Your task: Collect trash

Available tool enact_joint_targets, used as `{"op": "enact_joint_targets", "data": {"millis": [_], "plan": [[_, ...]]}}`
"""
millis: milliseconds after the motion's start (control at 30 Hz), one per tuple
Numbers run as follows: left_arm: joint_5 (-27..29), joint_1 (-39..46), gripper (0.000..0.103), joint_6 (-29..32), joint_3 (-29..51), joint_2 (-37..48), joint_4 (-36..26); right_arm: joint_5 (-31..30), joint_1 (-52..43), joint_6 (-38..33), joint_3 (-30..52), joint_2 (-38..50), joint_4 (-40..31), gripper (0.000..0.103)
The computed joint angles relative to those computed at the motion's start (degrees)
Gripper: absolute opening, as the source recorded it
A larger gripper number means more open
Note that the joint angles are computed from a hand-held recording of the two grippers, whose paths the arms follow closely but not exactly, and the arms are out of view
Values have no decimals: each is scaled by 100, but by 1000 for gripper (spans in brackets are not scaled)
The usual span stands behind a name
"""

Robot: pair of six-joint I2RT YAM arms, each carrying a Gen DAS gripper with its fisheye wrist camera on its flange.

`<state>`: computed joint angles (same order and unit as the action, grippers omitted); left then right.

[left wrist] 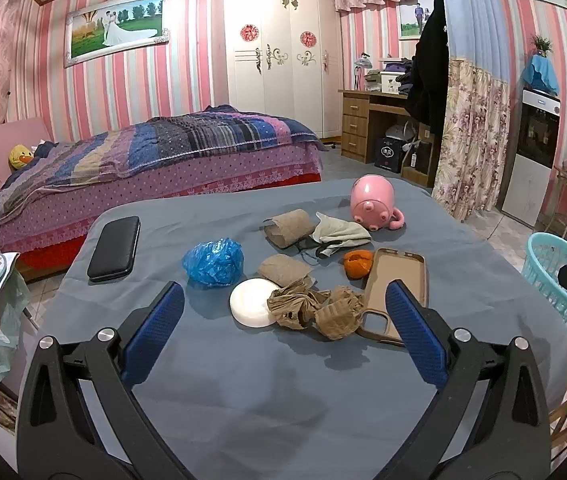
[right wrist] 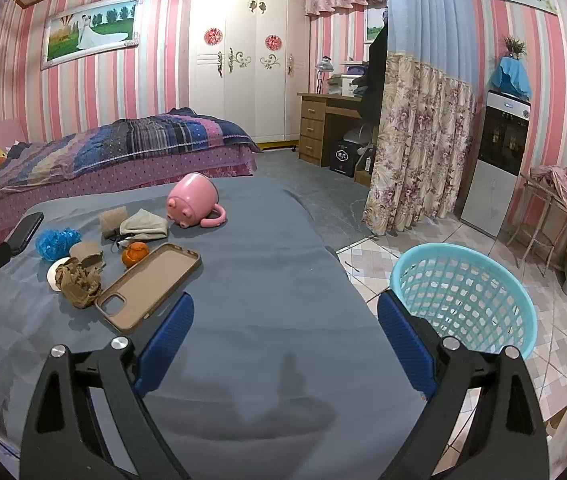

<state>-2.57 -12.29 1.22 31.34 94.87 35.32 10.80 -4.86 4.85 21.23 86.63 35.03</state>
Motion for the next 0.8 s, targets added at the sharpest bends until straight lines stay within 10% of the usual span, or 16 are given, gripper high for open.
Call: {"op": "enact_joint_targets", "data": {"millis": [800], "plan": [[77, 144, 97, 4, -22, 9, 46, 102, 63, 14, 53, 85, -5, 91]]}}
